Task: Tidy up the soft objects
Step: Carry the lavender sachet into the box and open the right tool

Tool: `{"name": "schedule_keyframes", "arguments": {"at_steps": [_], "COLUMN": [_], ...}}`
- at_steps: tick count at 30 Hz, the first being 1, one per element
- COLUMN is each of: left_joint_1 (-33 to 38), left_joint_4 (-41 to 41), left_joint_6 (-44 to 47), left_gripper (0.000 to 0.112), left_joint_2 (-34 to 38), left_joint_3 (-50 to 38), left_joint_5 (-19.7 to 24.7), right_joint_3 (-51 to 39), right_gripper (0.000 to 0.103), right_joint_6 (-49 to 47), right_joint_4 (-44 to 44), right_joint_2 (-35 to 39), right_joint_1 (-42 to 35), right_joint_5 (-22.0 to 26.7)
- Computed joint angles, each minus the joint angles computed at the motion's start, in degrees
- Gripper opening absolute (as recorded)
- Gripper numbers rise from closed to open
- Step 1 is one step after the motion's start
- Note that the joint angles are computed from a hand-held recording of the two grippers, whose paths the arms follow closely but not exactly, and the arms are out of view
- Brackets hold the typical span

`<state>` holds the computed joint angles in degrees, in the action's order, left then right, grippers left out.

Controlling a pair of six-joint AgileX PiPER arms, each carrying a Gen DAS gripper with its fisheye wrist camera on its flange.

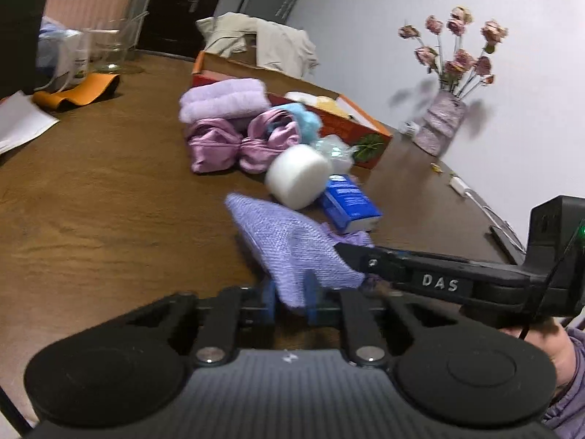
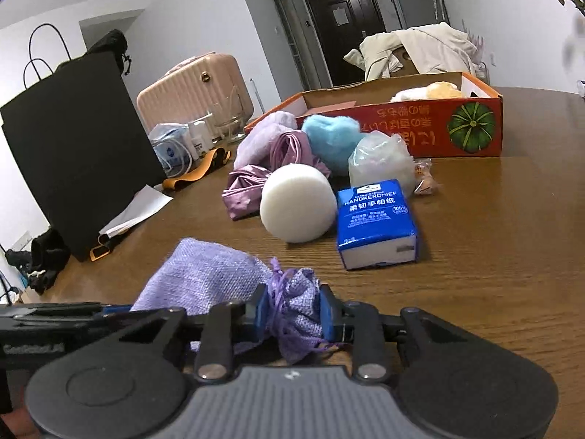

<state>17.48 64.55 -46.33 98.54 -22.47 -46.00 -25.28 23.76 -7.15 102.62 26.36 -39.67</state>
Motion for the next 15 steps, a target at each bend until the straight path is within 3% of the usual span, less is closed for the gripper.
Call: {"name": "schedule_keyframes", "arguments": {"at_steps": [5,8,12,15], "left_joint_1": [-1.66,-1.85,-5.41,-9.29], "left_joint_4": [1.09,4.09,7.09,15.44], "left_joint_6": [-3.43,-8.22,-17.07,-31.11], "left_gripper": [0.008,0.008,0.008,0.008], "left_joint_2": [-2.86,-3.08,2.50,9.79], "left_joint_3": [-2.80,-9.20,-25.22,-42.00], "left_joint_5": [-0.19,-2.24,0.32,7.74], "right_joint_3": [-0.24,-4.42,-20.62,-36.92], "right_gripper": [0.023,0.023,0.023,0.023], "right_joint_6": [2.18,6.81,16.22,32.76], "right_joint_4": [-4.10,-12.40,-25.73,-41.40], "right_joint_2": [-5.73,-8.91,-3.84,4.55], "right_joint_1": [-2.86,-7.39,-12.85,-14.90], "right_joint_5": [1.47,3.63,10.11,16.65]}}
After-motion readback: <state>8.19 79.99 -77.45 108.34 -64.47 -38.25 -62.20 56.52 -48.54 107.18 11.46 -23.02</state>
